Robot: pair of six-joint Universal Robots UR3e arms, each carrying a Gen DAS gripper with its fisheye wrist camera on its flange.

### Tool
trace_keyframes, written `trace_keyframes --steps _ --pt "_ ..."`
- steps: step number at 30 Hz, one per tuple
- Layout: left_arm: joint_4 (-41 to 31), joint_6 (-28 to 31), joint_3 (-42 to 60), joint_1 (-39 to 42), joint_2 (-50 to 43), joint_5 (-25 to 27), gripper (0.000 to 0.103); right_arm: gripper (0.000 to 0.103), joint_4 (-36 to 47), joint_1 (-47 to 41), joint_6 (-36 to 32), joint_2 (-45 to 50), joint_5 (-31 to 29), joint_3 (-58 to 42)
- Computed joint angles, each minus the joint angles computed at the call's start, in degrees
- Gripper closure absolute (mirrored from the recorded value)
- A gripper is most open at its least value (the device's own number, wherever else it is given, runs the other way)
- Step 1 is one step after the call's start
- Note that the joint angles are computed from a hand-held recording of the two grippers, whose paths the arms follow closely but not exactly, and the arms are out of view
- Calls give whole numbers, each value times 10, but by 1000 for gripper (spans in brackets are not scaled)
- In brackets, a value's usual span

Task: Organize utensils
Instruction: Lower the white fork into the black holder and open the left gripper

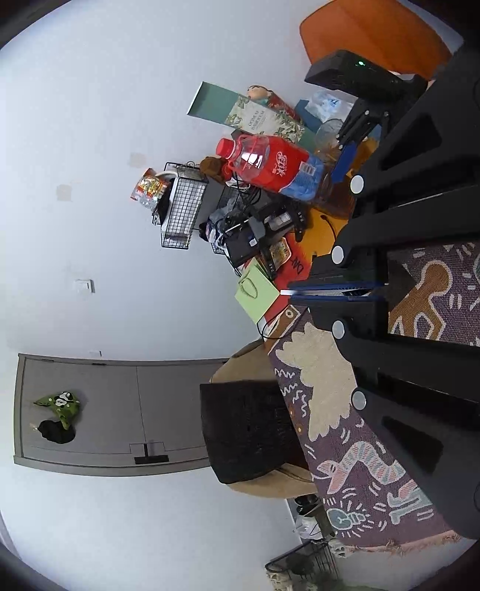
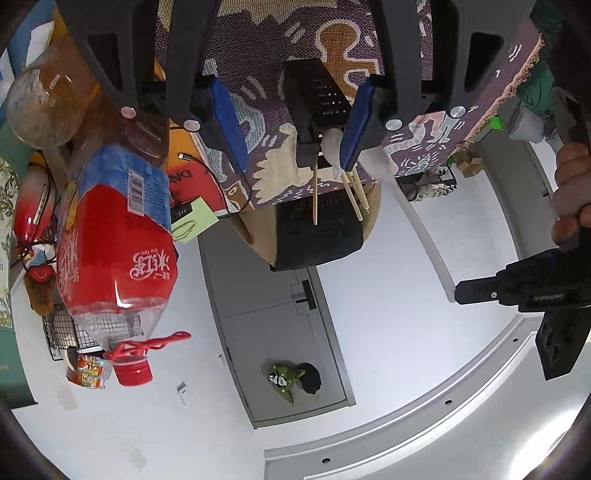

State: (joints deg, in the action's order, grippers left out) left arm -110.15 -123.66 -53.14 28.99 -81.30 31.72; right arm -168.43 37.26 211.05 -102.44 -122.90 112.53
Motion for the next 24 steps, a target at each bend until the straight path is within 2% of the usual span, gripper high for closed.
trace_keyframes --steps 6,10,19,24 --pt "106 -99 -40 -29 -3 17 100 50 -7 3 1 -6 -4 13" --pt "219 -167 -93 -60 8 44 100 50 -2 10 1 -10 -12 13" --pt "330 -267 -117 -113 -22 88 100 50 -1 12 -2 -18 -11 22" --pt "381 -294 -141 -147 -33 130 100 50 -2 7 1 -28 -7 34"
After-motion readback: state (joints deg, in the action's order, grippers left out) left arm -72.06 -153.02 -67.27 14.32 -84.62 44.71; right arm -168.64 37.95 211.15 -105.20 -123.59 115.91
